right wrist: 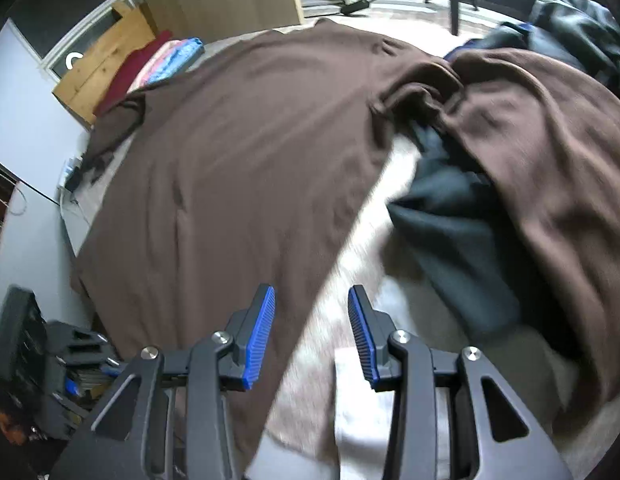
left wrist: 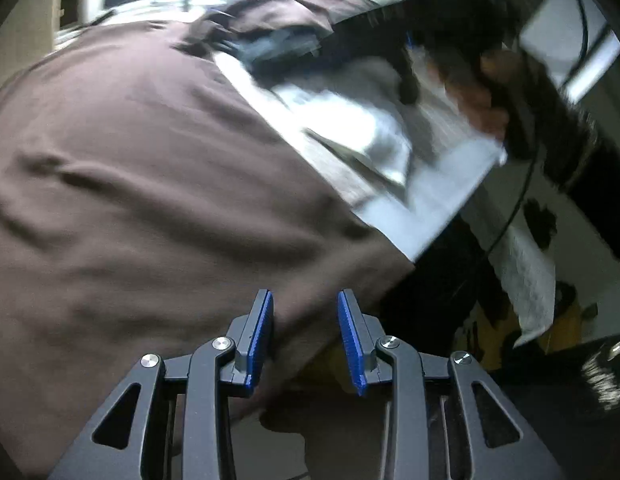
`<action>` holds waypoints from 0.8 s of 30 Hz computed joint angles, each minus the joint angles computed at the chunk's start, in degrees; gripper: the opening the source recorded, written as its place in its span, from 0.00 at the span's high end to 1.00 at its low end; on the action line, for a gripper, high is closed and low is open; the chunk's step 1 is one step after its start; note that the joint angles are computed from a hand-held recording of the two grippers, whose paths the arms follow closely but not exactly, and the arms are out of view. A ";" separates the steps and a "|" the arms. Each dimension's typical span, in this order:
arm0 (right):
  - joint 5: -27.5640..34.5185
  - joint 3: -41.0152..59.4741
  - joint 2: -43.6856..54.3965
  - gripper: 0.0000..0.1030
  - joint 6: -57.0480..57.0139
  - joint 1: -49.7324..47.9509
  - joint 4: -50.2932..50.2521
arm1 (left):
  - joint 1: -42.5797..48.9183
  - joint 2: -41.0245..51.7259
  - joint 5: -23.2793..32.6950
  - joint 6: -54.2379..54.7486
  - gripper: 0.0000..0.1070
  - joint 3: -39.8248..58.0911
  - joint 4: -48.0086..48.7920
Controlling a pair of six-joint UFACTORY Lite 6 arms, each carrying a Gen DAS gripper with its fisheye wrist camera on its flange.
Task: Fold clothes
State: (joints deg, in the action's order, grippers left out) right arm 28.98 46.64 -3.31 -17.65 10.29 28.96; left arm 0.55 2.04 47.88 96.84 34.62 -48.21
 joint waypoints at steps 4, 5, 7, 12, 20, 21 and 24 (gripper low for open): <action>2.90 2.35 -0.88 0.61 -1.97 -5.14 1.95 | -2.59 -9.19 3.53 -3.13 0.64 -6.97 0.45; 4.61 5.33 2.04 0.58 -5.88 -7.03 6.09 | -3.47 -13.34 3.34 -3.57 0.62 -9.29 -0.72; 6.24 11.84 9.12 0.52 -10.19 -8.35 10.93 | -7.80 -20.59 -0.82 -5.55 0.60 -13.09 -4.32; 5.27 36.93 33.88 0.52 -1.47 -5.68 2.27 | -21.64 -17.22 -18.63 -14.29 0.54 -13.18 -12.79; 10.80 59.09 52.24 0.56 9.11 -6.68 -5.96 | -27.63 -12.09 -24.68 -1.60 0.68 -12.40 -25.17; 10.13 59.10 52.34 0.74 8.47 -6.59 -6.23 | -27.42 -10.73 -24.23 -0.77 0.77 -11.56 -25.35; 9.96 58.92 52.06 0.93 6.01 -6.23 -5.12 | -23.74 -6.28 -18.33 -5.53 0.96 -7.18 -18.16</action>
